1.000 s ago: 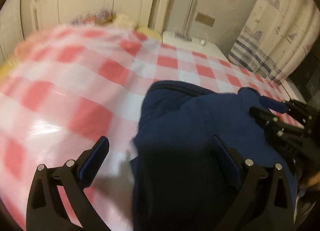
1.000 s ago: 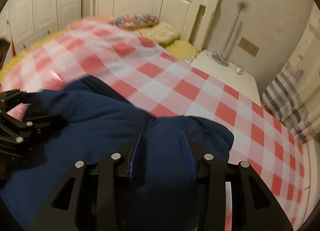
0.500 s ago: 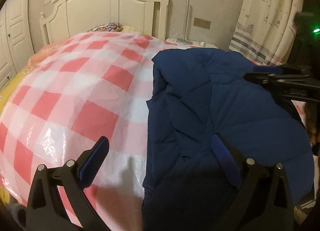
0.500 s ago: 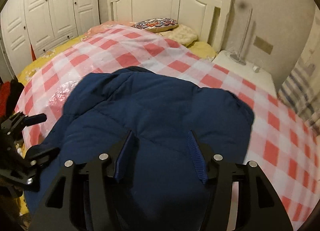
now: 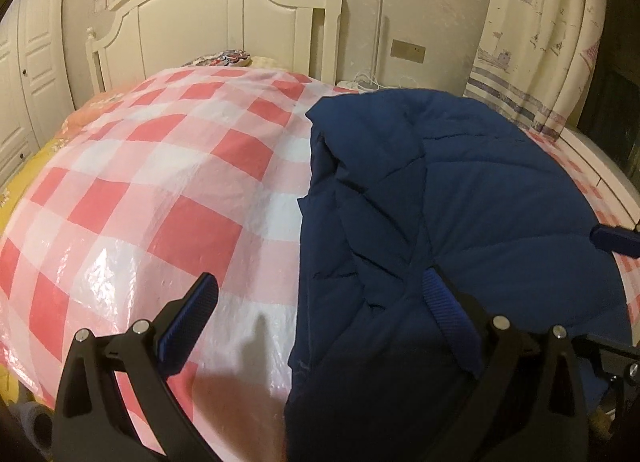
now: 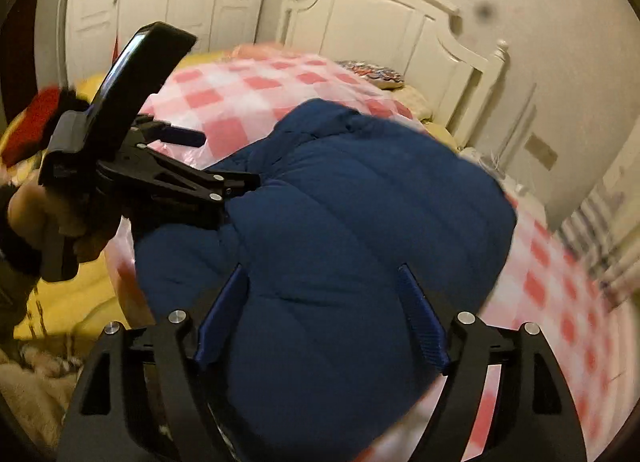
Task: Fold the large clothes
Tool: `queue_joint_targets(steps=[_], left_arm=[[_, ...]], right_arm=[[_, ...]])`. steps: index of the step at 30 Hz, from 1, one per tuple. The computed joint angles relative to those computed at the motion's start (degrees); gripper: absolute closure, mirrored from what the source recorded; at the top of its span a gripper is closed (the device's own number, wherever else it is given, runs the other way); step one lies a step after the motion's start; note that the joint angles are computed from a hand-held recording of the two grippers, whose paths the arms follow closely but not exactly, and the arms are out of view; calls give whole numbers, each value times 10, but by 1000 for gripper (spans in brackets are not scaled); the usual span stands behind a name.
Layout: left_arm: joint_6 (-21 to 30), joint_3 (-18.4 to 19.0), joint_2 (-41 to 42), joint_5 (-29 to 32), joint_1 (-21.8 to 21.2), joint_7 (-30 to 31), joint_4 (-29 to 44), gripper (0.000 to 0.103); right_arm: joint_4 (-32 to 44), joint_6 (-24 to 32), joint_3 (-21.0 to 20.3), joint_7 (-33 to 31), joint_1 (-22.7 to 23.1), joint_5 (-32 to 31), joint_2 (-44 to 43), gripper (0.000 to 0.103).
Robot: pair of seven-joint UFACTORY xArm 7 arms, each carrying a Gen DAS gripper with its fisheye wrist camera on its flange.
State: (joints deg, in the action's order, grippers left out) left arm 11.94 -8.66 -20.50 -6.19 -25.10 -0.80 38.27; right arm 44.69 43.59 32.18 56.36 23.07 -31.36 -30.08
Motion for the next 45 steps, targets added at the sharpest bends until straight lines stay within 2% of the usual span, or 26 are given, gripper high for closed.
queue_joint_targets(steps=[3, 6, 8, 11, 13, 15, 20, 23, 25, 27, 29, 32, 33, 35, 38, 40, 41, 42, 44, 45], left_arm=[[-2, 5, -2, -8, -6, 1, -4, 2], [-1, 11, -2, -16, -12, 6, -5, 2], [-1, 19, -3, -28, -21, 14, -7, 2], [-5, 23, -3, -39, -25, 18, -10, 2], [-6, 25, -4, -45, -28, 23, -11, 2], [-9, 25, -5, -48, -28, 26, -14, 2], [-8, 26, -8, -57, -30, 24, -17, 2], [34, 28, -24, -56, -26, 23, -2, 2], [61, 44, -34, -69, -38, 49, 18, 3], [76, 96, -36, -141, -83, 104, 41, 3], [119, 137, -16, -215, -108, 148, 79, 3], [208, 155, 51, -250, -98, 178, 148, 3], [231, 158, 70, -263, -95, 189, 164, 3], [315, 177, 124, -330, -90, 231, 209, 2], [395, 186, 163, -410, -65, 277, 240, 2], [427, 181, 177, -439, -48, 302, 250, 2], [435, 176, 181, -448, -40, 312, 251, 2], [446, 171, 183, -456, -33, 327, 250, 2], [438, 155, 177, -459, -22, 347, 242, 2], [434, 148, 175, -461, -16, 352, 238, 2]], right_arm=[[-1, 1, -18, -13, 13, 29, -6, 28], [24, 40, -3, -17, 11, 30, -5, 28], [23, 36, 9, -7, 10, 16, -20, 27], [15, 32, 21, -1, 3, 5, -27, 18], [3, 30, 17, 2, 6, 18, -13, 18], [-27, -9, 11, 27, 6, 13, -25, 17], [-17, 6, 18, 25, 3, 9, -17, 17], [-23, 1, 15, 36, 4, 7, -23, 17], [-30, -5, 10, 43, 7, 14, -32, 17], [-45, -33, -6, 49, 14, 30, -50, 15], [-67, -74, -31, 52, 24, 58, -76, 12], [-138, -163, -71, 98, 23, 120, -162, 12], [-156, -173, -78, 110, 20, 139, -183, 12], [-197, -180, -109, 125, 29, 190, -220, 12], [-246, -199, -148, 117, 50, 249, -244, 11], [-288, -258, -185, 107, 75, 296, -240, 11], [-298, -280, -195, 101, 84, 312, -233, 10], [-316, -325, -219, 92, 104, 337, -219, 4], [-339, -407, -266, 67, 153, 382, -182, 4], [-340, -427, -269, 64, 159, 383, -171, 4]])
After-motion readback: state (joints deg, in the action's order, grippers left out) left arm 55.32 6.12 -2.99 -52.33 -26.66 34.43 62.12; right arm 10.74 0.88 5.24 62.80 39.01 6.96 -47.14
